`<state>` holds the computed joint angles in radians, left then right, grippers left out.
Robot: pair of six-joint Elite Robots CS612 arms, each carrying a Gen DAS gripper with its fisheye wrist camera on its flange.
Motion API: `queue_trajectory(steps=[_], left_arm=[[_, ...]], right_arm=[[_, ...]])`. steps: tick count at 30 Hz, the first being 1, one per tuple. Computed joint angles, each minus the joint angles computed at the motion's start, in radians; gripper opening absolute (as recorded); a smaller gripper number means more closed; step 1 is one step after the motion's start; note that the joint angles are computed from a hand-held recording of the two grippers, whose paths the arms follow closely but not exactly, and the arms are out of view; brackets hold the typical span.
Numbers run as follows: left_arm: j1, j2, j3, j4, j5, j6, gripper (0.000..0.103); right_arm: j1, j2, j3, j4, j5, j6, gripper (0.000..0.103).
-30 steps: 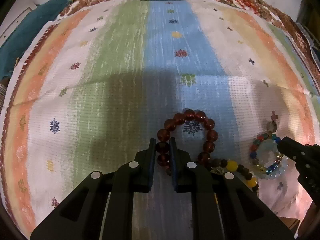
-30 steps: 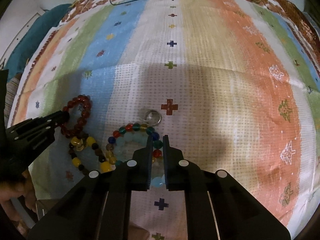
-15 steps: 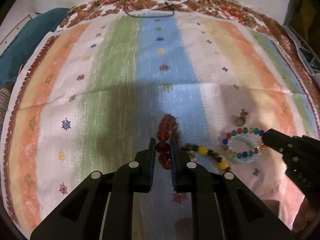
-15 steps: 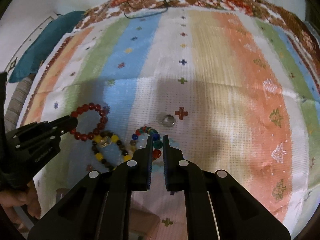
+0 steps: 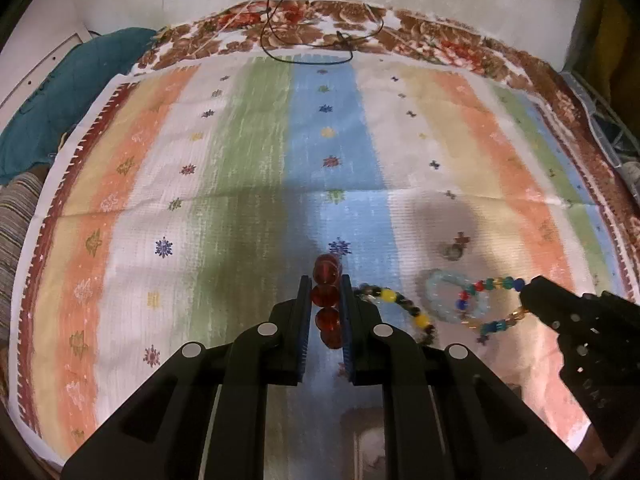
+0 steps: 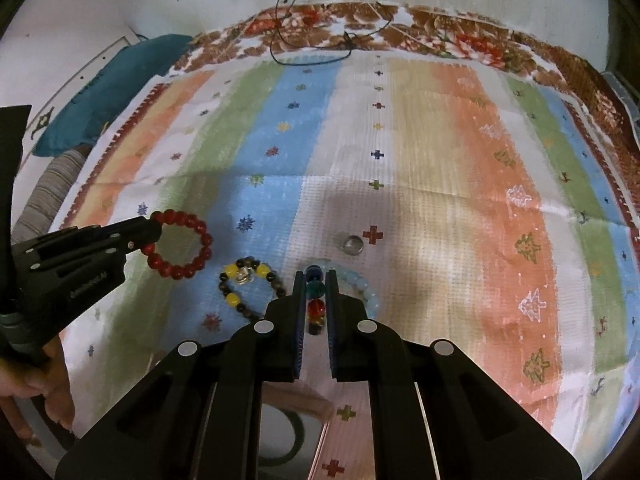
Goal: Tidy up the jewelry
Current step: 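Carry both bracelets over the silver tin and open both tools to release them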
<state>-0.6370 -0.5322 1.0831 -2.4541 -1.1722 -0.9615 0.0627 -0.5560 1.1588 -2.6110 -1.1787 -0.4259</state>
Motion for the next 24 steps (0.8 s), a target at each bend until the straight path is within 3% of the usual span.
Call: queue_trajectory(steps=[9, 15, 24], left_arm=[[-0.024, -0.044, 0.057, -0.045, -0.013, -0.006, 0.013], [-0.047, -0.063, 0.076, -0.047, 0.052, 0.020, 0.013], [-0.066, -0.094, 0.127, -0.108, 0.071, 0.029, 0.013]], right_arm=[[-0.007, -0.050, 0.080, -0.061, 0.032, -0.025, 0.010], [-0.014, -0.072, 0.118, -0.090, 0.060, -0.016, 0.010], [-0.025, -0.098, 0.163, -0.114, 0.101, -0.013, 0.010]])
